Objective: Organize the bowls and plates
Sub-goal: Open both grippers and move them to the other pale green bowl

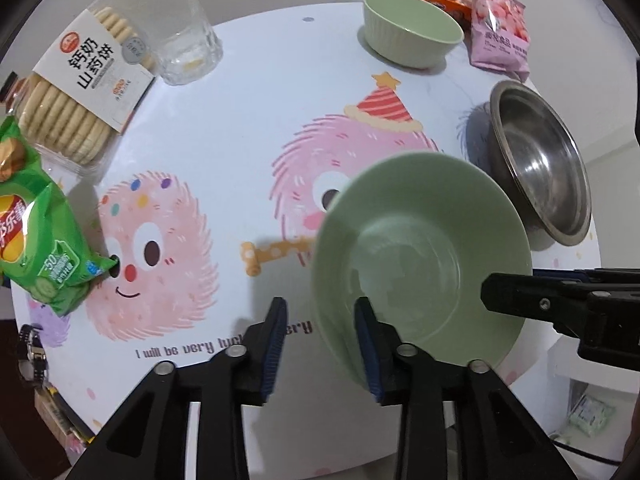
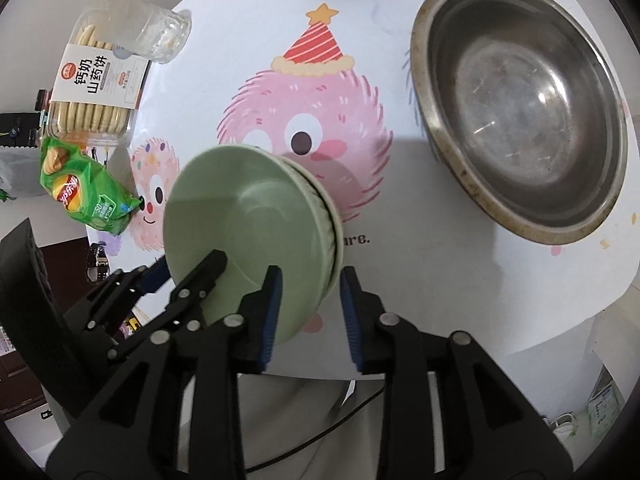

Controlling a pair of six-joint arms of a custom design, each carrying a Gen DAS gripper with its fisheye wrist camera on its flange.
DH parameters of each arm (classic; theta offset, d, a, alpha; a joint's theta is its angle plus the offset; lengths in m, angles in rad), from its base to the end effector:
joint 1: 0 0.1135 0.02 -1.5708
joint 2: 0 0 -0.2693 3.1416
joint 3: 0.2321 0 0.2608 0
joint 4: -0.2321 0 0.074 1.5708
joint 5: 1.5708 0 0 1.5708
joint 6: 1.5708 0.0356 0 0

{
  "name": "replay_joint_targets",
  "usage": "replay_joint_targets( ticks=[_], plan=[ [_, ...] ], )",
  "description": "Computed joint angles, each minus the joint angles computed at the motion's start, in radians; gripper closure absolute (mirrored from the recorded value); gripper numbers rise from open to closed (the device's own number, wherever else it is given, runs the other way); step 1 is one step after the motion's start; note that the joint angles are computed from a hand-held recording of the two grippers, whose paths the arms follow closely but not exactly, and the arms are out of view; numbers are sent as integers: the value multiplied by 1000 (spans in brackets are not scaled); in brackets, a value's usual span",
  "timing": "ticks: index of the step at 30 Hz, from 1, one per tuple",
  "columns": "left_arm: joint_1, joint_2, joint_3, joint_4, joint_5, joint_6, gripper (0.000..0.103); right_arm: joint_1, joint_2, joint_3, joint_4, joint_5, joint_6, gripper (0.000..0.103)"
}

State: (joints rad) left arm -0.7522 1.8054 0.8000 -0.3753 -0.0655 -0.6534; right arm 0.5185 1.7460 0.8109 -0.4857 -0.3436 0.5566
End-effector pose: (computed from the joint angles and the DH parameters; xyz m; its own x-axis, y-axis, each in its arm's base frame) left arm 0.2133 -0.1964 0.0857 -0.9783 0.0847 -0.1891 0.0983 0.9931 -0.0638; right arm 0.2390 0.1502 0.1038 -0.9988 0.0028 0.0491 0.0204 0.9320 0.3618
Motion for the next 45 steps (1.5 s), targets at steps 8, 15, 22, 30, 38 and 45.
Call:
replay_joint_targets(
  ticks=[8,15,22,30,38,45],
  plan=[
    [10,-161,-59,-12,-15,1,24,-27,-97,-12,-23,19,-45,18],
    [92,-240,-71,-47,53,-35,14,-34,-167,12,-75,40,-57,0],
    [73,-308,-49,-125,-23,-37,0,-8,-213,21,-78,65,-31,0],
    [61,-324,-8,-126,-51,-14,0,3,-211,63,-102,94,-26,0],
    [64,-283,99,-61,-21,20,0,-52,-257,115,-165,182,-77,0],
    [98,-192,239,-22,-7,38,0,-188,-241,207,-188,178,-156,0]
  ],
)
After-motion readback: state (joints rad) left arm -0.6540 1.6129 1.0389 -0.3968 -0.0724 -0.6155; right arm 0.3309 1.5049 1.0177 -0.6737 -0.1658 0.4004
